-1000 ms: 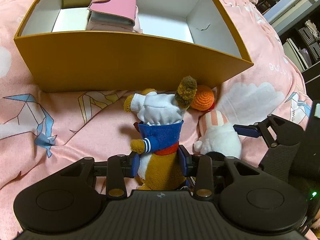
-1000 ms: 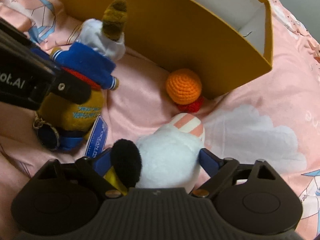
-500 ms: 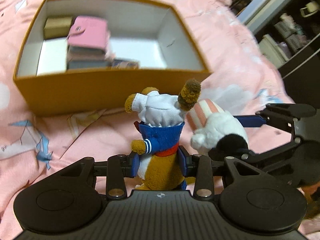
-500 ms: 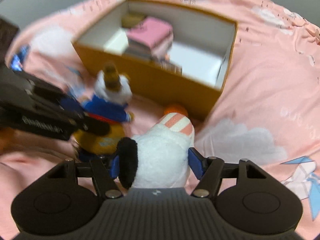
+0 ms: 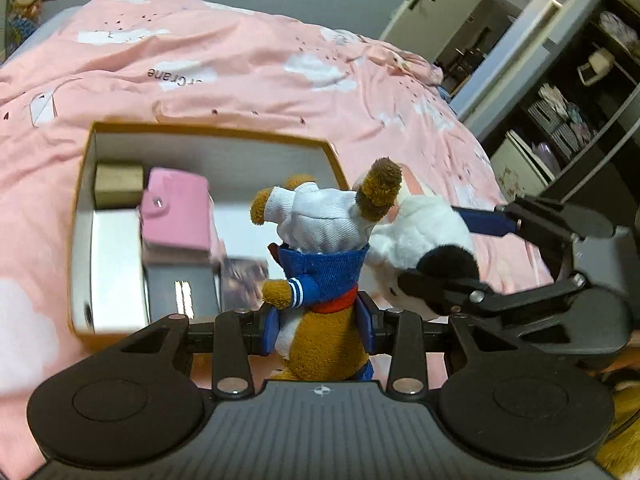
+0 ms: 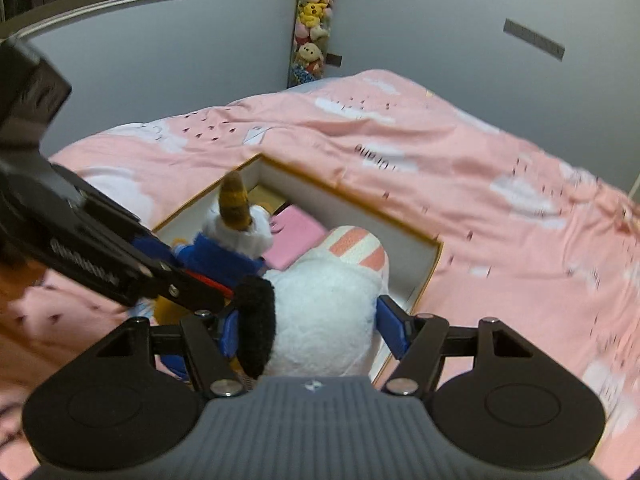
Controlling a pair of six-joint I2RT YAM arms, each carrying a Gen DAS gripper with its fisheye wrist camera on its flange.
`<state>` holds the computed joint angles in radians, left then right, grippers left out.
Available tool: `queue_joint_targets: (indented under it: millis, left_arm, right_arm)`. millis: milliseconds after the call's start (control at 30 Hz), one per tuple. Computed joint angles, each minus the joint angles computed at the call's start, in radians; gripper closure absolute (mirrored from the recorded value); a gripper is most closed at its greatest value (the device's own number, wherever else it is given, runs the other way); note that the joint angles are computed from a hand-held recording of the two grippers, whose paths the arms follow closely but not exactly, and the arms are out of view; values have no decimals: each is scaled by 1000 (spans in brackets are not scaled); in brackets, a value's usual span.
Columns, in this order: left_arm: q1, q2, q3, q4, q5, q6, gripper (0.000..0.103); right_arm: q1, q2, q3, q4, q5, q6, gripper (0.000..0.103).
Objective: Organize objects
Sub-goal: 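Lower both plush toys into the orange box with both grippers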
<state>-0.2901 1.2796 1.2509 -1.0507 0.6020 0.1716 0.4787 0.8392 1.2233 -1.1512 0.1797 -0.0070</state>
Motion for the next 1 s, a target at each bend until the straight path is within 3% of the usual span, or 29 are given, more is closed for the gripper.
queue_joint_targets:
  millis: [200, 467, 633, 1000]
  left_arm:
    - [-20, 225, 162, 49, -29, -45, 60]
    - [-117, 478, 317, 68, -135, -62, 60]
    - [-155, 589, 376, 77, -197, -73, 60]
    - [-202, 668, 416, 106, -294, -54, 60]
  right_arm:
    - [-213, 131, -51, 193, -133, -222, 35]
    - [-292, 309, -144, 392, -136, -404, 35]
    - [-288, 376, -174, 452, -102, -468, 35]
    - [-308, 487, -205, 555, -104, -546, 34]
